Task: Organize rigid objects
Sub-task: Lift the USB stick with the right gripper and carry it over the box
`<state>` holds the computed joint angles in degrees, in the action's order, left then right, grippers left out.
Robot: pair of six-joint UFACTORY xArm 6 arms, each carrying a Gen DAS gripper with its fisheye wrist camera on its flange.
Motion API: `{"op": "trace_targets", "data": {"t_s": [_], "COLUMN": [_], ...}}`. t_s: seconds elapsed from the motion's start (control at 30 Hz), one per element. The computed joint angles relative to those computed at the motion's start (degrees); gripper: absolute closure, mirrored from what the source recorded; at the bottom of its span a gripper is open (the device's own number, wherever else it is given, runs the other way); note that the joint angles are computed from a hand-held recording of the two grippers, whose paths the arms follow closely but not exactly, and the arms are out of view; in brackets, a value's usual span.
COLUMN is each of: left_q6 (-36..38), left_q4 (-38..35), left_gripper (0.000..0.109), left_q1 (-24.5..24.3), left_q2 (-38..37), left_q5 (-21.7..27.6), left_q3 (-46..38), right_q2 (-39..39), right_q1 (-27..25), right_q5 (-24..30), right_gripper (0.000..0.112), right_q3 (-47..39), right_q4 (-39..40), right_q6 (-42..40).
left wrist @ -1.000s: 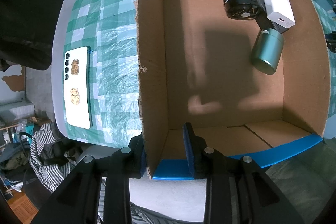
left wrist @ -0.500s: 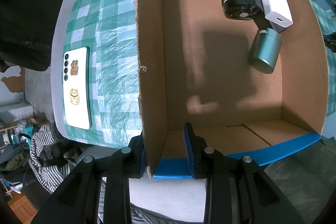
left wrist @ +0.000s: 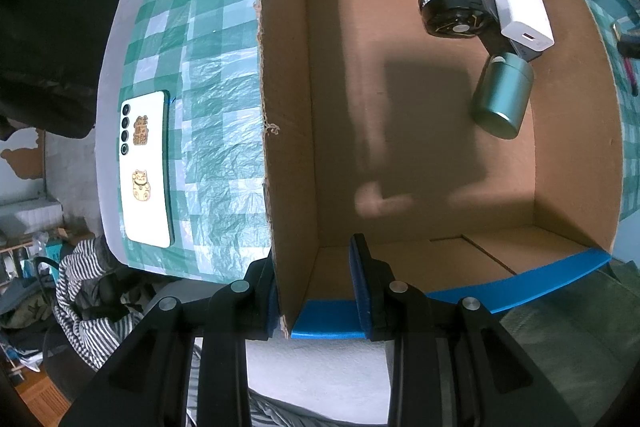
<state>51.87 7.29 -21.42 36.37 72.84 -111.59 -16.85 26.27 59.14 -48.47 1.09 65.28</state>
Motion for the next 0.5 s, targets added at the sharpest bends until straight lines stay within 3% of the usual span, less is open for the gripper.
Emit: {"op": "trace_targets", "data": {"t_s": [0.5], "left_q6": [1.48], "left_q4": [-0.24], "left_gripper": [0.079], "left_q1": [0.04], "left_q2": [0.02], "left_q5": [0.13], "left_q3": [-0.04], "right_q2": [12.82], "right_q1": [-4.38], "right_q5": [2.82], "right_gripper": [0.091], "right_q3": [-18.48], "right_q4": [-3.13], "right_q6": [-10.37]}}
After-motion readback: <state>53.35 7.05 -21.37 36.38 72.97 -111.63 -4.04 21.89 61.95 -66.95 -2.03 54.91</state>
